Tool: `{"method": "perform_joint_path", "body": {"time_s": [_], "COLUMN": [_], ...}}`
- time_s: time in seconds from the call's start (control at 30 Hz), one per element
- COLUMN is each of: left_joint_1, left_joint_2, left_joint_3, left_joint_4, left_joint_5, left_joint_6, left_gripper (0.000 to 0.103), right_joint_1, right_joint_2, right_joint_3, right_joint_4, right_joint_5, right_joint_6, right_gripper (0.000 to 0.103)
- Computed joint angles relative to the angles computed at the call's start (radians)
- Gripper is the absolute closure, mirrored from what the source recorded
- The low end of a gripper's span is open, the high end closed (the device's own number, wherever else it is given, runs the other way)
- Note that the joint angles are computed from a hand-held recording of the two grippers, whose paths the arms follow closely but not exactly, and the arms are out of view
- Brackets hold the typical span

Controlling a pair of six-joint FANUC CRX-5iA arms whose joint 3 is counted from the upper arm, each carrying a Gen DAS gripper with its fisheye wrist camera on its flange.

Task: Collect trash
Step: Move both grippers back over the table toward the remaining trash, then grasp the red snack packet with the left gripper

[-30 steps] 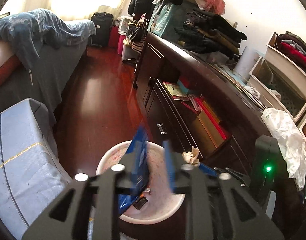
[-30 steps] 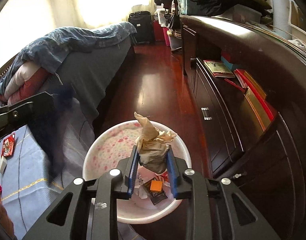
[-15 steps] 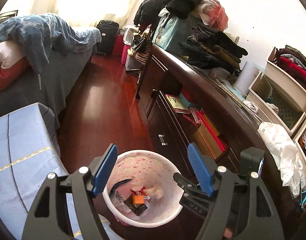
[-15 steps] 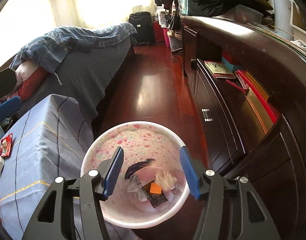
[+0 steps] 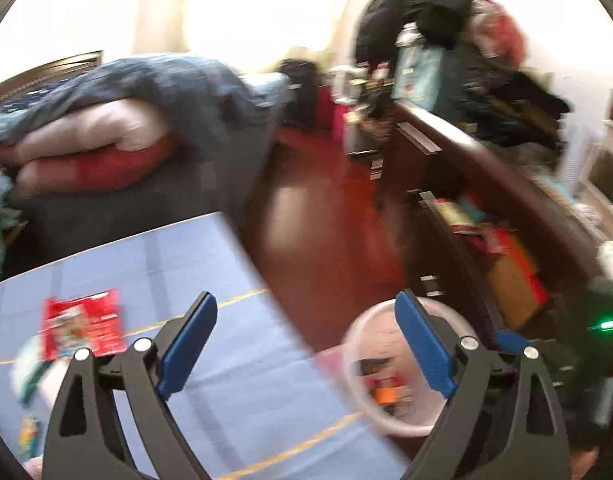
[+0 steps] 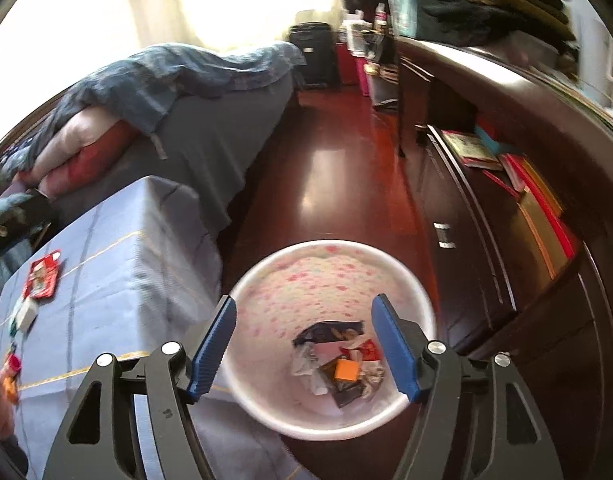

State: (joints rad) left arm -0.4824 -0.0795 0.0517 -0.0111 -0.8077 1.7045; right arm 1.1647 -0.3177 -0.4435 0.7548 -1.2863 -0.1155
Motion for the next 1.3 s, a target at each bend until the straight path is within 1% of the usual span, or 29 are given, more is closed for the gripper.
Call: {"method": "perform_joint_path", "body": {"time_s": [0.1,0.17,0.2,0.23,0.3,0.37,0.4,0.5,0.57,0.73,0.83,0.97,1.03,1.1,1.13,1.2,1.23,1.3], "left_joint_1": [0.042,0.074,0.088,0.105,0.134,0.173,0.196,0.235,0.267,0.305,0.316,0.308,0.311,0.311,0.307,0.305,0.302,0.31], "left_joint_2": [-0.011,-0.007,-0.005,0.005,0.016,0.034,0.047,0.077,0.102,0.159,0.165,0.166,0.16,0.158,0.157,0.155,0.151,0.141], "left_joint_3": [0.014,0.041,0.047,0.068,0.082,0.094,0.098,0.1,0.099,0.12,0.103,0.098,0.085,0.077,0.076,0.073,0.071,0.054], "left_joint_4": [-0.073,-0.147,-0.169,-0.214,-0.234,-0.234,-0.22,-0.187,-0.147,-0.102,-0.075,-0.097,-0.082,-0.059,-0.061,-0.063,-0.069,-0.044], "left_joint_5": [-0.06,-0.121,-0.137,-0.172,-0.195,-0.221,-0.224,-0.223,-0.21,-0.224,-0.217,-0.199,-0.18,-0.176,-0.177,-0.168,-0.161,-0.142], "left_joint_6": [0.064,0.117,0.13,0.158,0.171,0.168,0.147,0.099,0.048,-0.001,-0.023,-0.029,-0.033,-0.044,-0.041,-0.043,-0.037,-0.046], "left_gripper": [0.012,0.011,0.01,0.009,0.006,0.004,0.004,0.004,0.004,0.004,0.004,0.004,0.007,0.026,0.03,0.046,0.048,0.067], "right_joint_1": [0.016,0.026,0.032,0.036,0.042,0.05,0.055,0.062,0.067,0.074,0.076,0.075,0.076,0.079,0.08,0.083,0.085,0.087], "right_joint_2": [0.033,0.063,0.081,0.095,0.116,0.15,0.159,0.198,0.217,0.26,0.281,0.294,0.299,0.305,0.308,0.312,0.314,0.319], "right_joint_3": [0.036,0.068,0.087,0.102,0.123,0.158,0.168,0.209,0.229,0.276,0.3,0.317,0.325,0.332,0.337,0.341,0.345,0.352], "right_joint_4": [0.007,0.013,0.016,0.017,0.018,0.016,0.017,0.018,0.018,0.022,0.023,0.018,0.014,0.014,0.013,0.014,0.014,0.012], "right_joint_5": [0.03,0.052,0.062,0.071,0.09,0.106,0.11,0.124,0.135,0.151,0.159,0.174,0.177,0.172,0.172,0.169,0.167,0.164], "right_joint_6": [0.031,0.061,0.078,0.092,0.116,0.15,0.16,0.2,0.223,0.264,0.276,0.277,0.28,0.282,0.283,0.284,0.285,0.288], "right_gripper": [0.031,0.031,0.031,0.031,0.03,0.03,0.03,0.03,0.03,0.03,0.03,0.03,0.03,0.03,0.03,0.03,0.03,0.03]}}
